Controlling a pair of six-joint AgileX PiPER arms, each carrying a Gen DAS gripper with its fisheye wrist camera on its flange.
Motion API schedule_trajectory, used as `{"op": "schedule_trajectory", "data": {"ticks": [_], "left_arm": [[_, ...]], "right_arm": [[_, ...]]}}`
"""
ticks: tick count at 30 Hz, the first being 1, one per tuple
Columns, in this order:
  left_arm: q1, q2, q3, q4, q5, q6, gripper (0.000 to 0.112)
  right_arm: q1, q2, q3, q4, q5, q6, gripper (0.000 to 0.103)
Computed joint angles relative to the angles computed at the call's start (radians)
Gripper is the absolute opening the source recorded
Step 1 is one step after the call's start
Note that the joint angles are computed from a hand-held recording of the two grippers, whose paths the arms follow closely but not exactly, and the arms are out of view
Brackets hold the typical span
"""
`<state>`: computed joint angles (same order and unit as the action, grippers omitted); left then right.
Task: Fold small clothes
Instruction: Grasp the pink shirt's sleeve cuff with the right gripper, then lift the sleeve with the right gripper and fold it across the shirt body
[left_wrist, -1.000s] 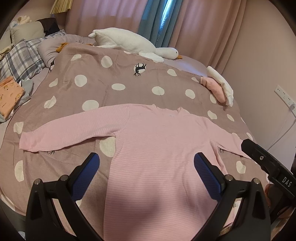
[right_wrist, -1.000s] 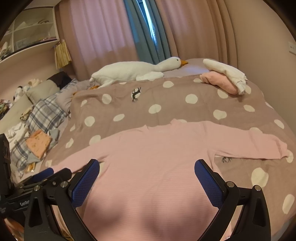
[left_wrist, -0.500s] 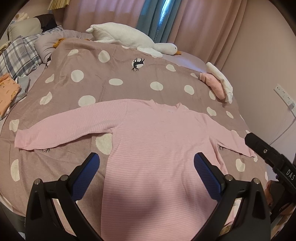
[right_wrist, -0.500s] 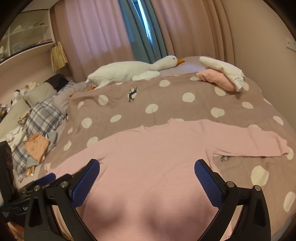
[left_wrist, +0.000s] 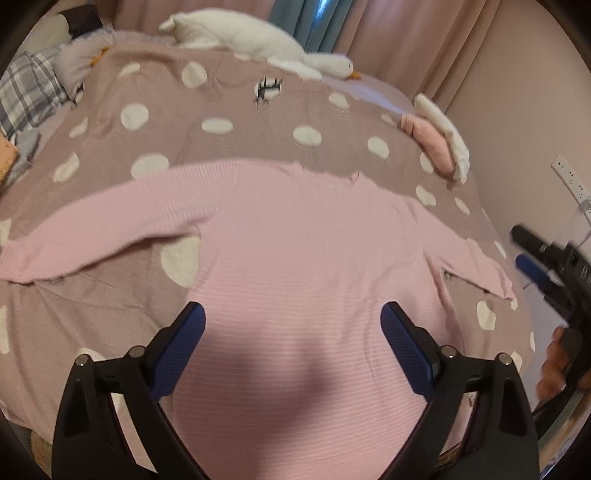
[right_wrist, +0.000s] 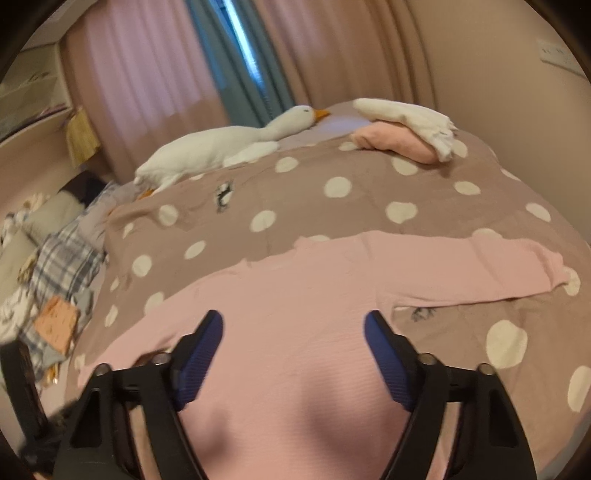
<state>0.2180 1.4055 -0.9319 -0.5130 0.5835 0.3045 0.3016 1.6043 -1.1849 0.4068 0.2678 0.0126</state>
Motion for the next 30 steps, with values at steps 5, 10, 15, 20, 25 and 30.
{"op": "schedule_trajectory", "data": {"ticks": [5, 10, 15, 20, 25, 30], "left_arm": [[-0.006, 0.091, 0.003, -0.039, 0.012, 0.028, 0.088], [-0.009, 0.158, 0.007, -0.048, 0.014, 0.024, 0.084], [-0.011, 0.197, 0.023, -0.04, -0.008, -0.002, 0.079], [-0.019, 0.208, 0.029, -0.022, -0.025, -0.004, 0.079], [-0.021, 0.227, 0.022, -0.028, -0.036, -0.004, 0.079], [-0.012, 0.233, 0.017, -0.049, -0.025, 0.014, 0.079]], "right_arm": [[-0.176, 0.056, -0.036, 0.262, 0.069, -0.23, 0.066], [-0.389, 0.159, -0.079, 0.268, 0.087, -0.183, 0.064], [-0.579, 0.3, -0.122, 0.366, 0.132, -0.189, 0.054], [-0.644, 0.387, -0.154, 0.243, 0.118, 0.001, 0.051], [-0.655, 0.458, -0.209, 0.334, 0.152, -0.071, 0.044], [-0.666, 0.479, -0.229, 0.413, 0.145, -0.167, 0.01]]}}
